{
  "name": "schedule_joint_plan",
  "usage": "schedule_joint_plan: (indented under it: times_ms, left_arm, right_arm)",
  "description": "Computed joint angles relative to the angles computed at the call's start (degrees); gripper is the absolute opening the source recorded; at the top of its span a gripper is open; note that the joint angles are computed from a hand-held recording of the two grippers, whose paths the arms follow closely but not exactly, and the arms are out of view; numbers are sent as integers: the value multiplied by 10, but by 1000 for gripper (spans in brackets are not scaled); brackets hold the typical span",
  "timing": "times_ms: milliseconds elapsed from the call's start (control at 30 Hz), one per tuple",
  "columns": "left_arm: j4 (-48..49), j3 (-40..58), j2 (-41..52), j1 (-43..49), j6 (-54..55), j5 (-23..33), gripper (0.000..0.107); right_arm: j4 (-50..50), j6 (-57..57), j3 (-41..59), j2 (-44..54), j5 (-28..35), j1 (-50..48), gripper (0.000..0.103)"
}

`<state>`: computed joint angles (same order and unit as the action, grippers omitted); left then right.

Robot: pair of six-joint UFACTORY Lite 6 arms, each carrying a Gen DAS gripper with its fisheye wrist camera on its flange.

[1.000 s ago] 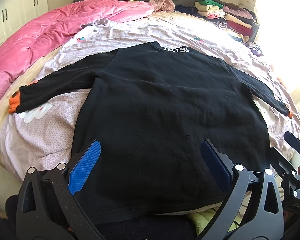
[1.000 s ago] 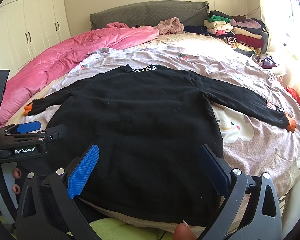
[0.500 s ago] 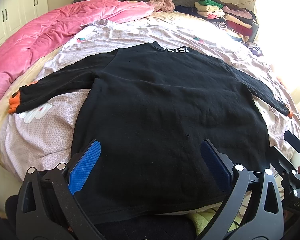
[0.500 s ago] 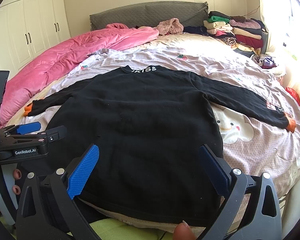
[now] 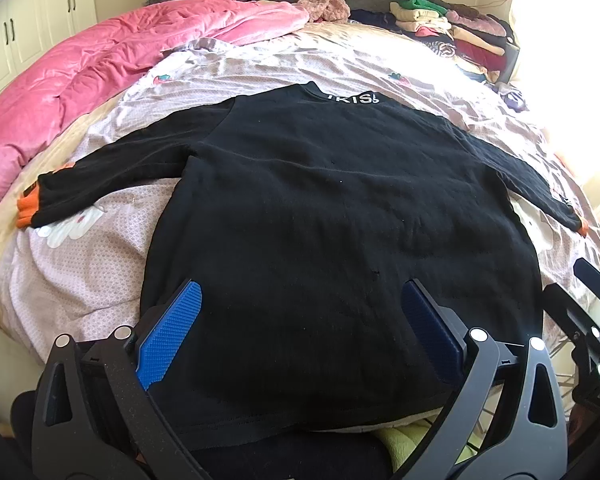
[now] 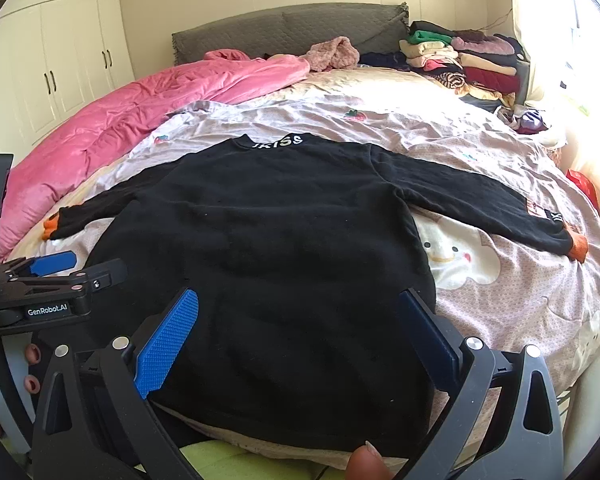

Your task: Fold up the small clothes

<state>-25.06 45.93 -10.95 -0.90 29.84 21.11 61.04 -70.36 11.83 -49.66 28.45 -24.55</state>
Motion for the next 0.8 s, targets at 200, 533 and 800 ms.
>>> schedule_joint_plan:
  times_ms: [200, 533, 800]
  left_arm:
    - [50, 24, 23, -20, -52, -7, 94]
    - [125, 110, 91, -58, -138, 7, 94]
    - [130, 202, 154, -71, -159, 26, 94]
  right_arm:
    - [52, -71, 19, 51, -3, -40, 99]
    - [174, -224, 84, 185, 11, -117, 99]
    - [233, -285, 128, 266, 4, -129, 99]
